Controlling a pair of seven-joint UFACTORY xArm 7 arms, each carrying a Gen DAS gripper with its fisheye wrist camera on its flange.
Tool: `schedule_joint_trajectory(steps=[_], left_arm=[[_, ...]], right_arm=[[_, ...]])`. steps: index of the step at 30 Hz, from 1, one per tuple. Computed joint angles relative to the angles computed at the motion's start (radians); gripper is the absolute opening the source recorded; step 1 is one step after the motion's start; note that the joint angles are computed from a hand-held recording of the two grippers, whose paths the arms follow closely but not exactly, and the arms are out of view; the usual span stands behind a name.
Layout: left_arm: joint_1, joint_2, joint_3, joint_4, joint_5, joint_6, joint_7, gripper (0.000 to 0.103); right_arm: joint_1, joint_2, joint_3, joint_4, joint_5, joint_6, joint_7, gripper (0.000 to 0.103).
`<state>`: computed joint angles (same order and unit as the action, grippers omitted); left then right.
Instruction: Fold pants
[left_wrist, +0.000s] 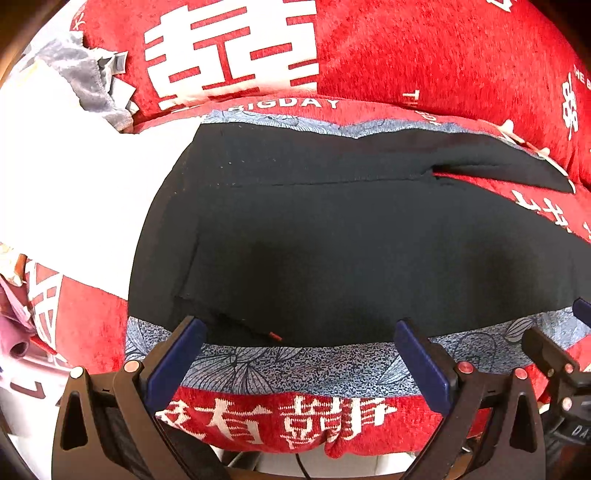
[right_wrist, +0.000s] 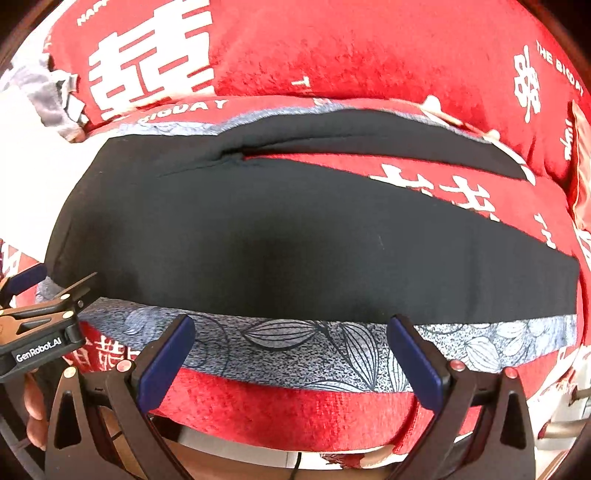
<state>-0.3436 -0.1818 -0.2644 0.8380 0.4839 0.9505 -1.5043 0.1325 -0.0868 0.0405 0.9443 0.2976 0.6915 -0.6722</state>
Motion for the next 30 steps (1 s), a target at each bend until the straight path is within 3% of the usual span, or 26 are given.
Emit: schedule_joint_trajectory(steps=[6,18,24,30], left_arm=[[0.012,-0.002,0.02,0.006,-0.029,-0.013,0.034,0.103],[0.092,0.061,0.096,0.062,-0.075,-0.036,0.198,0.103],[0.137,0.148,0.145,0.116,-0.123,-0.095,0.309,0.103],[0.162,0.265,0.187,0.208,-0.158,-0.129,0.376,0.103]], right_arm=[[0.019,0.004,0.013,0.018,0.001,0.0,-0.025,0.103],[0.045,0.197,0.058,0.257,-0.058,0.046,-0.032,0.103],[0.051,0.42,0.087,0.536,-0.099,0.134,-0.044,0.103],[0.105,0.708,0.104,0.917,-0.201,0.261,-0.084,0.103]])
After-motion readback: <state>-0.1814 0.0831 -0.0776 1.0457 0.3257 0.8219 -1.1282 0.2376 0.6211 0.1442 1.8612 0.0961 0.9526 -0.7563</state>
